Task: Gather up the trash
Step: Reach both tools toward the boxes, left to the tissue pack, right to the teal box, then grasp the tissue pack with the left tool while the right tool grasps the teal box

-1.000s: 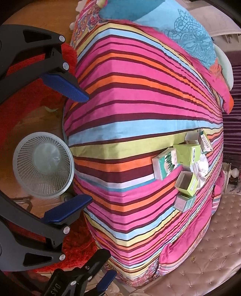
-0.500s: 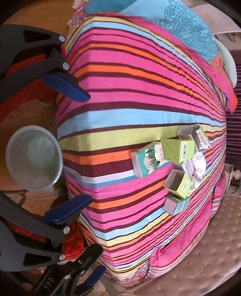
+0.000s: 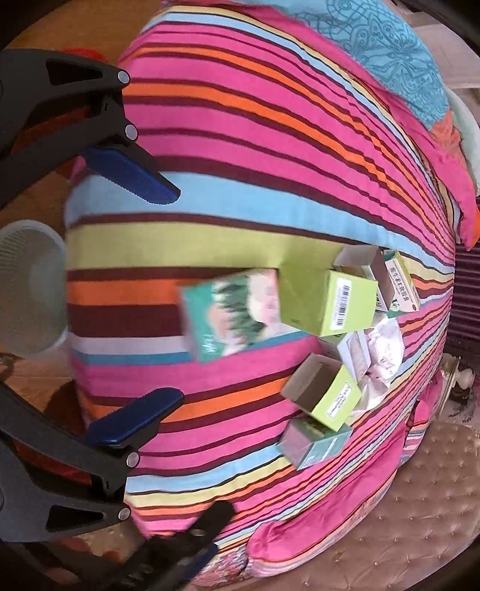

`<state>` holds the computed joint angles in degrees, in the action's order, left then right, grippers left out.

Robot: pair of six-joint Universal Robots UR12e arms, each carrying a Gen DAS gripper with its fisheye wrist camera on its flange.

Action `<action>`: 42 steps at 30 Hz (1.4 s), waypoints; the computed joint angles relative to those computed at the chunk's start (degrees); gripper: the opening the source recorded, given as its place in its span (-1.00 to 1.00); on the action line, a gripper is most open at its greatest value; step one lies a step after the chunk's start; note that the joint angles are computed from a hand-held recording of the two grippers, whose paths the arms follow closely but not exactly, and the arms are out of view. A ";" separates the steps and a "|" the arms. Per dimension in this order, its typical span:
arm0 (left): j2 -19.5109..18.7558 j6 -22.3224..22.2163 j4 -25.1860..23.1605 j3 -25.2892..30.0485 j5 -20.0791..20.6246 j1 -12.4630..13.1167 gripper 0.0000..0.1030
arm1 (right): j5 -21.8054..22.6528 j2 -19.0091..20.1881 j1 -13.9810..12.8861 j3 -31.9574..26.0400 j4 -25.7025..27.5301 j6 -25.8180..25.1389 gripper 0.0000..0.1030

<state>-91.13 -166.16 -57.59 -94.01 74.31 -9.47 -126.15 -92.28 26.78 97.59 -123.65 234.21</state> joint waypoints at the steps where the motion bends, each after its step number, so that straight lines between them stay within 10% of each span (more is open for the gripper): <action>1: -0.26 -0.39 0.39 0.07 0.42 -0.28 0.87 | 0.23 0.20 -0.75 0.10 -1.11 -0.54 0.85; 22: -4.81 -4.45 5.18 1.51 7.67 -4.29 0.87 | 7.27 5.18 -8.27 -2.04 -4.56 -10.94 0.78; 26: -5.14 -3.09 7.32 1.15 9.31 -4.69 0.54 | 10.62 5.55 -9.48 -2.25 -4.34 -12.13 -0.07; 29: -4.98 -2.25 8.72 0.82 8.30 -4.25 0.02 | 12.27 4.67 -9.59 -1.40 -5.31 -10.42 -0.08; 42: -1.79 1.64 6.07 -1.00 1.81 -0.85 0.01 | 16.28 -3.95 -5.99 6.57 -10.41 2.39 -0.08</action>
<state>-92.92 -164.52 -51.51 -95.00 76.12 -10.32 -109.87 -96.23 20.79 104.16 -134.06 236.60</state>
